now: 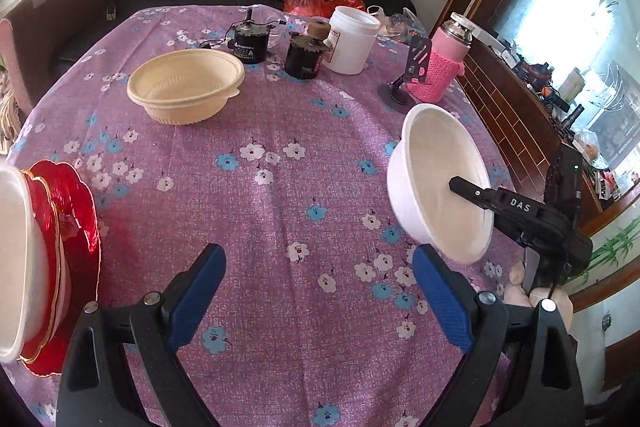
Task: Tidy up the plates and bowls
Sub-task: 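Move both grippers to another white paper bowl and grasp its rim, then carry the white bowl over the red plates and lower it onto the stack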
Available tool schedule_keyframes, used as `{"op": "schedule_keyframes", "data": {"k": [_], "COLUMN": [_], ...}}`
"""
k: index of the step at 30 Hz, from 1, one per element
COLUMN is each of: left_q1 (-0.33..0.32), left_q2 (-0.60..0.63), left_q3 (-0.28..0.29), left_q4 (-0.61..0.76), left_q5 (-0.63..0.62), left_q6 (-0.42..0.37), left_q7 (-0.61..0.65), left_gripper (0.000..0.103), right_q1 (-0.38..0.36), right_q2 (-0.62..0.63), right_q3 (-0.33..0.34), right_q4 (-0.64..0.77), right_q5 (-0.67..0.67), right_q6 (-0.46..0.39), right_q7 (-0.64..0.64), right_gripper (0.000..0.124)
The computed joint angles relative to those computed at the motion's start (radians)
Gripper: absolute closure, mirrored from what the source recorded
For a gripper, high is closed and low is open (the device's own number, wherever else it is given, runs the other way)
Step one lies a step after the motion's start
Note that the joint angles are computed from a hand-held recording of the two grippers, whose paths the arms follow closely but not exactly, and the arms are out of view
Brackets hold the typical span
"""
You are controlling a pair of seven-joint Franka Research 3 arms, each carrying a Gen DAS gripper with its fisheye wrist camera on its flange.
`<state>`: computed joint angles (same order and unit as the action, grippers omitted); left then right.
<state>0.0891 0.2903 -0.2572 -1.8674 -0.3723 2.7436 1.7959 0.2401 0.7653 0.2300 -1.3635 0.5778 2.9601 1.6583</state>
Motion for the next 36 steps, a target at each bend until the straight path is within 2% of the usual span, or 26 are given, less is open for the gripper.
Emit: {"op": "schedule_keyframes", "data": {"k": [1, 2, 5, 7, 9, 13, 16, 19, 22, 24, 26, 27, 28, 29, 31, 34, 36], "left_q1": [-0.004, -0.007, -0.004, -0.001, 0.006, 0.007, 0.001, -0.01, -0.01, -0.008, 0.001, 0.011, 0.02, 0.022, 0.033, 0.073, 0.086], "left_q2": [0.012, 0.02, 0.056, 0.083, 0.106, 0.147, 0.169, 0.2, 0.218, 0.221, 0.229, 0.23, 0.229, 0.212, 0.157, 0.057, -0.021], "left_q3": [0.008, 0.013, 0.021, 0.023, 0.018, 0.014, 0.011, 0.015, 0.01, 0.004, -0.013, -0.028, -0.04, -0.041, -0.043, -0.053, -0.035], "left_q4": [0.008, 0.011, 0.035, 0.054, 0.072, 0.11, 0.136, 0.186, 0.207, 0.207, 0.22, 0.224, 0.227, 0.21, 0.145, 0.055, -0.006], "left_q5": [0.011, 0.023, 0.046, 0.061, 0.071, 0.108, 0.139, 0.177, 0.185, 0.185, 0.177, 0.159, 0.141, 0.132, 0.098, 0.012, -0.037], "left_q6": [-0.003, -0.003, -0.015, -0.029, -0.039, -0.055, -0.069, -0.127, -0.141, -0.142, -0.168, -0.185, -0.202, -0.204, -0.158, -0.116, -0.088], "left_q7": [-0.014, -0.026, -0.066, -0.095, -0.11, -0.142, -0.155, -0.167, -0.177, -0.175, -0.15, -0.127, -0.105, -0.095, -0.07, 0.01, 0.058], "left_gripper": [0.009, 0.009, 0.009, 0.009, 0.009, 0.009, 0.009, 0.01, 0.011, 0.019, 0.043, 0.05, 0.065, 0.065, 0.065, 0.065, 0.064], "right_q1": [-0.015, -0.002, 0.062, 0.116, 0.157, 0.158, 0.178, 0.198, 0.22, 0.225, 0.233, 0.227, 0.22, 0.218, 0.248, 0.258, 0.268], "right_q2": [0.017, 0.032, 0.077, 0.108, 0.114, 0.09, 0.061, 0.04, 0.014, 0.003, -0.003, -0.006, -0.011, -0.014, -0.029, -0.056, -0.056], "right_q3": [0.038, 0.041, -0.001, -0.056, -0.106, -0.103, -0.138, -0.173, -0.205, -0.211, -0.221, -0.211, -0.197, -0.19, -0.217, -0.203, -0.188], "right_q4": [0.031, 0.063, 0.151, 0.205, 0.215, 0.174, 0.138, 0.122, 0.101, 0.087, 0.082, 0.078, 0.073, 0.072, 0.066, 0.062, 0.098], "right_q5": [-0.004, -0.03, -0.083, -0.133, -0.185, -0.202, -0.234, -0.271, -0.328, -0.347, -0.365, -0.364, -0.361, -0.361, -0.393, -0.408, -0.416], "right_q6": [-0.032, -0.069, -0.16, -0.209, -0.214, -0.172, -0.154, -0.182, -0.22, -0.231, -0.253, -0.258, -0.258, -0.262, -0.268, -0.253, -0.259], "right_q7": [-0.055, -0.079, -0.083, -0.046, -0.01, -0.001, 0.033, 0.099, 0.143, 0.174, 0.218, 0.225, 0.225, 0.226, 0.271, 0.281, 0.275], "right_gripper": [0.117, 0.117, 0.117, 0.115, 0.114, 0.114, 0.113, 0.112, 0.112, 0.112, 0.112, 0.112, 0.112, 0.113, 0.113, 0.113, 0.113]}}
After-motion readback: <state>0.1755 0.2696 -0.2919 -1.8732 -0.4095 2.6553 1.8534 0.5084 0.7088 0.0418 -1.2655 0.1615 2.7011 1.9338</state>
